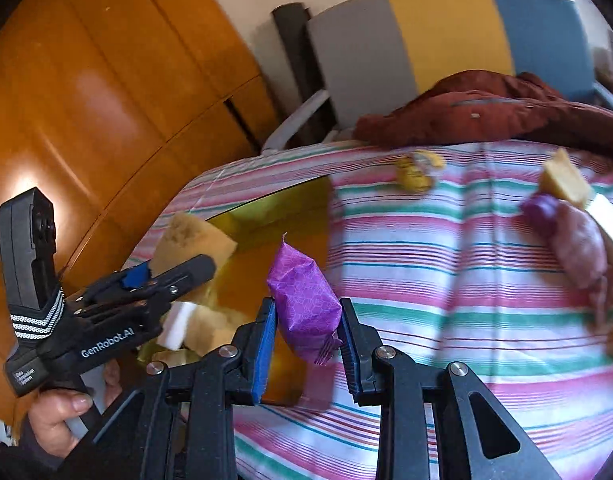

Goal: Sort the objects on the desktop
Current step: 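Carry sponge and purple item to the gold tray and release both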

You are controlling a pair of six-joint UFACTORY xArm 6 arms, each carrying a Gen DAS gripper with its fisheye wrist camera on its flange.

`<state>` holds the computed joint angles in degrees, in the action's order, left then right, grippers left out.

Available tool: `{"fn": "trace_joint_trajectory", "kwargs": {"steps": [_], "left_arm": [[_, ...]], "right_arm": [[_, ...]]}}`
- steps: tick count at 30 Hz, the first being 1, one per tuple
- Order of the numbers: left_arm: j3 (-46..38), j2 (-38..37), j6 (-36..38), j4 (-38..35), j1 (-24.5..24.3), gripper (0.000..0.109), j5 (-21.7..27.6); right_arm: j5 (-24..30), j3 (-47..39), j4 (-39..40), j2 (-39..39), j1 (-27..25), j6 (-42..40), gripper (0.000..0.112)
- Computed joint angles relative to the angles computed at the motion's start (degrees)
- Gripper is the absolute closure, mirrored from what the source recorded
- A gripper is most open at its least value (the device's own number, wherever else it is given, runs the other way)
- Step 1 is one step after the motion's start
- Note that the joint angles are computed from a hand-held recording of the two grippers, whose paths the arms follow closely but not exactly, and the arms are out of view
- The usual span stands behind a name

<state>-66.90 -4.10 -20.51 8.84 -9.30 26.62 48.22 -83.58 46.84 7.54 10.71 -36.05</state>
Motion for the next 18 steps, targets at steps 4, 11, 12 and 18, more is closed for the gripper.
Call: {"fn": "trace_joint_trajectory", "kwargs": {"steps": [4,11,12,18], "left_arm": [[2.0,-1.4,-1.5,1.1,1.7,0.043,-0.7],[4.1,-2.9,-4.5,4.2,4.7,0.043,-1.5],[4.2,-2.9,-4.8,4.4,5.2,0.043,-1.6],[3.2,-1.5,-6.3,6.0,7.6,0.043,-1.1]], "right_arm": [[0.5,-1.2,-0.4,1.0,2.3,0.8,0.082],[1.1,-4.2,-1.7,3.8,5.7,3.0,0.082],[1.3,-4.8,-1.9,4.4,5.9,3.5,0.082],[2.2,-9.0,-3.1,7.8,7.1,6.3,0.082]]}}
